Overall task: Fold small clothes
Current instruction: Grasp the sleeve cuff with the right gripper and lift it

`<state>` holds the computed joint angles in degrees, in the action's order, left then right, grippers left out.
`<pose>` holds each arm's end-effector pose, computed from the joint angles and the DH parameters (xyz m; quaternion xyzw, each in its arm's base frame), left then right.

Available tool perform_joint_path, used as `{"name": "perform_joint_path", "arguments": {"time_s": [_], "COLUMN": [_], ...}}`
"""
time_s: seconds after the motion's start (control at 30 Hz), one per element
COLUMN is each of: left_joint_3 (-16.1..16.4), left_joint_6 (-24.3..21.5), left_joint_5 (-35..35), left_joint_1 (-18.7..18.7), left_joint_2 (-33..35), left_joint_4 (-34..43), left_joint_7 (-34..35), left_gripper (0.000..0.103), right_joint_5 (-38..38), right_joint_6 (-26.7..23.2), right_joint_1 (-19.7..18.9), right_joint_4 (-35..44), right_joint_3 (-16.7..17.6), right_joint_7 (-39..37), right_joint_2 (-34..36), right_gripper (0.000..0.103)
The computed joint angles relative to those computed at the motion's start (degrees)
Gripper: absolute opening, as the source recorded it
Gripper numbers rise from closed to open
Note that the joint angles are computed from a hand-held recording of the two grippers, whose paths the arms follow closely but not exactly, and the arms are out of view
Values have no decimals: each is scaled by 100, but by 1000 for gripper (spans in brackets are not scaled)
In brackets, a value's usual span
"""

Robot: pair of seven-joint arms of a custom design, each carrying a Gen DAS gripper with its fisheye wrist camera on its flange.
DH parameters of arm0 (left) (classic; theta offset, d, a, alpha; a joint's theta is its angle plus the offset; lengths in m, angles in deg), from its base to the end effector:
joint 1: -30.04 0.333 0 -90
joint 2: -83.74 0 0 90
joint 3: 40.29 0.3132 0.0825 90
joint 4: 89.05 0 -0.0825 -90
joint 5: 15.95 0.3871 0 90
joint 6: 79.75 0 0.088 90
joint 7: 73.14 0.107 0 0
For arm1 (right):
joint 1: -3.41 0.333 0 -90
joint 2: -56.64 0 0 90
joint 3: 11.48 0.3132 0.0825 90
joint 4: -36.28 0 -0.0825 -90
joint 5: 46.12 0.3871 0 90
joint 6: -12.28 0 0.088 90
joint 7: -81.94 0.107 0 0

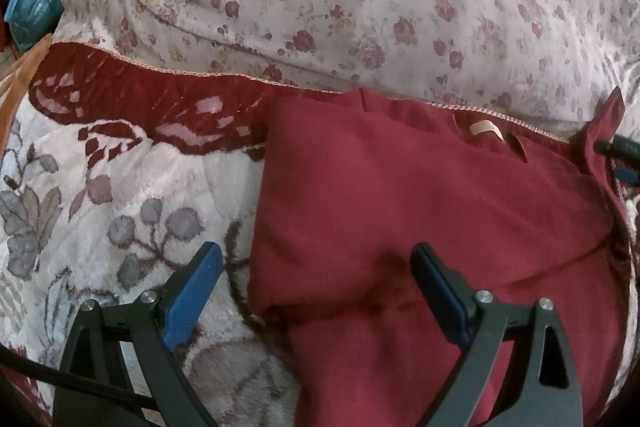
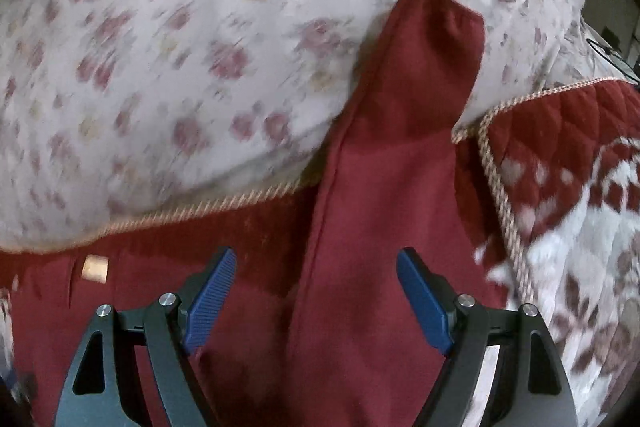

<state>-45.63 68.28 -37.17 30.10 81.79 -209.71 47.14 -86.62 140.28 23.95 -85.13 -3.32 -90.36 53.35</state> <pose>0.5776 -0.0473 0.4839 -0.5472 0.7881 -0.2453 0.1388 0.4942 0.2493 0.4566 -0.3561 0.8835 -0.2542 0.1675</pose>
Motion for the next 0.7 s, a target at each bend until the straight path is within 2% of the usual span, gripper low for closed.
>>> {"name": "perform_joint_path", "arguments": {"time_s": [0.17,0.4,0.47,0.57,0.7], "left_joint_3": [2,0,1,-4,-17], "left_joint_6": [-33,30,36,-2,-2], "left_joint_5": [-102,-124,-73,35,87], "left_joint_1": [4,-19,-17,-3,14], "left_joint_2": [15,-35,-12,52,100], "left_joint_4": [54,-5,5,55,89], "left_joint_7": [79,219,194,85,14], "left_gripper": [94,94,94,94,94], "right_joint_5": [-500,-845,-953,-1040,-1205], "right_joint_6": [477,781,934,1146,1390], "right_joint_1": [-379,-882,-984,-1095,-1232], "right_joint_4": [-575,-697,-676,-708,-741], "right_joint_3": [-123,-165,-203,-240,-279], "right_joint_7": [708,889,922,1064,1042], "right_joint_2": [-515,-630,-594,-589,-589], "right_gripper": [86,86,77,71,69]}}
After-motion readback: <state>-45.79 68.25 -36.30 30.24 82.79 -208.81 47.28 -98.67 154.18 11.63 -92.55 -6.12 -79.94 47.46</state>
